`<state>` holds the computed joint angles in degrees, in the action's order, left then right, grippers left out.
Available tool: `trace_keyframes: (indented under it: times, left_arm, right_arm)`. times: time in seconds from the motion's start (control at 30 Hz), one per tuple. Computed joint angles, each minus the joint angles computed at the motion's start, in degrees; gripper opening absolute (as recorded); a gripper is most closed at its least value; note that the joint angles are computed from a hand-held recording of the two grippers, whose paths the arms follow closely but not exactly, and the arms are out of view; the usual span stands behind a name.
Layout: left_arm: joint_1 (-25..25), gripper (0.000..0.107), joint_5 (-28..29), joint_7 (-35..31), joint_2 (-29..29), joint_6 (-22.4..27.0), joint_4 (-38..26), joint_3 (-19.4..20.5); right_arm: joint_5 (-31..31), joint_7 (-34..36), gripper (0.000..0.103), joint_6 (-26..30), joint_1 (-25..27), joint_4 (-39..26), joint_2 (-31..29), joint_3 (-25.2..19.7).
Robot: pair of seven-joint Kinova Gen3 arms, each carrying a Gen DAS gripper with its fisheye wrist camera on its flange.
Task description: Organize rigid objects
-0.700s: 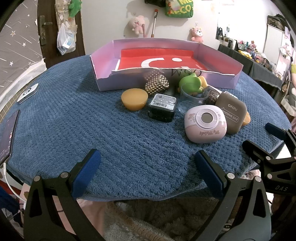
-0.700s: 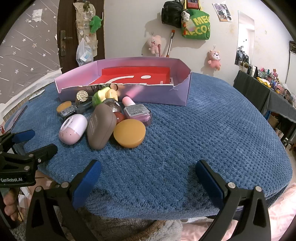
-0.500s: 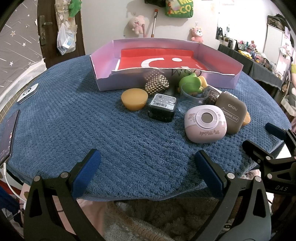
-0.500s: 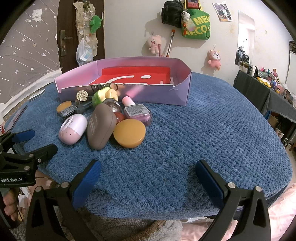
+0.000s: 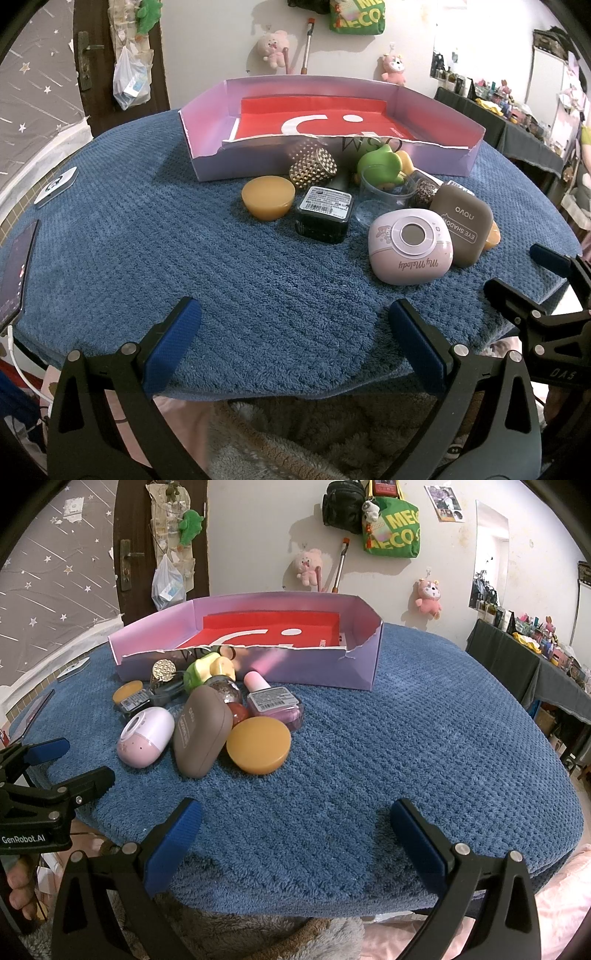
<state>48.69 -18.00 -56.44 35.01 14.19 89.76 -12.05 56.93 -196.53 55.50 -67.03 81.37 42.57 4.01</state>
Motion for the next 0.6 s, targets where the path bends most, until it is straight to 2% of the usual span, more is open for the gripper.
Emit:
trace_keyframes:
  times: [0.2, 0.43, 0.6]
  left_arm:
    - [-2.3, 0.103, 0.4, -1.7, -0.5, 0.8, 0.0, 2.5]
    - [-4.4, 0.103, 1.5, -3.2, -0.7, 1.4, -0.4, 4.8]
    - [-7.0, 0.101, 3.1, -5.8, -1.1, 1.6, -0.8, 8.1]
  right_arm:
    - [-0.2, 0.7, 0.102, -1.3, 0.3, 0.8, -0.4, -0.4]
    - [0.5, 2.3, 0.087, -3.0, 0.4, 1.6, -1.2, -0.6]
    - [0.7, 3.2, 0.077, -3.9, 0.6, 2.1, -1.8, -0.8]
